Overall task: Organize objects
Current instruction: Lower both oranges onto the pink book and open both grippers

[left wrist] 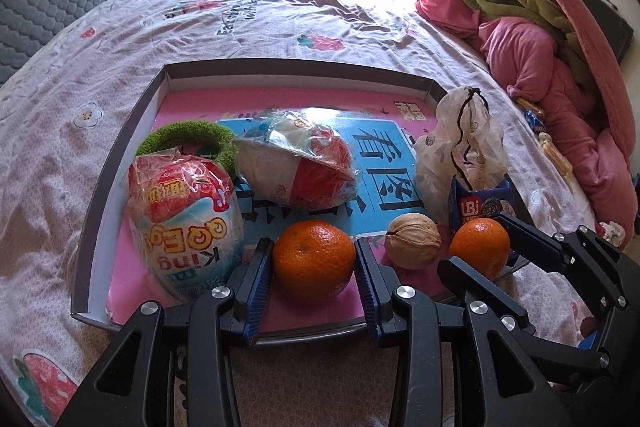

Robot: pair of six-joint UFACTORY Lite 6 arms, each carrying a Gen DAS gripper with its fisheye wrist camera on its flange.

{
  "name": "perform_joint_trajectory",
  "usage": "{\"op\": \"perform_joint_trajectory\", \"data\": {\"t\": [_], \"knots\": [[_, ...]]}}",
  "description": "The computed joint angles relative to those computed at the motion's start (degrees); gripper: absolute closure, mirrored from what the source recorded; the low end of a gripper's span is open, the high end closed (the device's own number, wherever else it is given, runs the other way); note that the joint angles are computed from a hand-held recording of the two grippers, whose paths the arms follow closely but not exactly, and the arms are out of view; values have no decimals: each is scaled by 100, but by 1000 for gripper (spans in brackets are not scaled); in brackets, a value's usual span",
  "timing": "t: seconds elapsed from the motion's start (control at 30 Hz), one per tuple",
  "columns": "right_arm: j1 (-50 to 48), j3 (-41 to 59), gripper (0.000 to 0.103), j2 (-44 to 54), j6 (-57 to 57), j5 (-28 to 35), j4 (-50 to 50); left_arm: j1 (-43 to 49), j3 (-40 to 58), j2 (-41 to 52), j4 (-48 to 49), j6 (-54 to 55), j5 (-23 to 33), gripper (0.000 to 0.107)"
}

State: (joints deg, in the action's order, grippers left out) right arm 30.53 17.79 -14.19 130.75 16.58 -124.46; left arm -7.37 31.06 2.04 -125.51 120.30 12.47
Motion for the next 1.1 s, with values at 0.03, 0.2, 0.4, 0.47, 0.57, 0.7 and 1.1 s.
{"op": "perform_joint_trajectory", "data": {"t": [0.03,0.2,0.4,0.47,0.57,0.7,1.1], "knots": [[1,7,58,4,-52,-2,55,8,-11,-14,-4,16,-1,66],[1,-14,53,-80,-388,-7,421,31,-46,-112,227,-174,-77,64],[-16,-54,46,-259,-877,-92,950,44,-109,-301,707,-626,-207,59],[-15,-60,45,-297,-1002,-93,1052,29,-164,-426,733,-658,-240,59],[45,-59,44,-379,-1388,-79,1456,36,-210,-581,1083,-995,-270,58],[155,-78,43,-456,-1658,1,1800,63,-304,-824,1576,-1471,-323,57],[458,-186,39,-1283,-3397,208,3741,147,-601,-1900,5036,-4912,-445,54]]}}
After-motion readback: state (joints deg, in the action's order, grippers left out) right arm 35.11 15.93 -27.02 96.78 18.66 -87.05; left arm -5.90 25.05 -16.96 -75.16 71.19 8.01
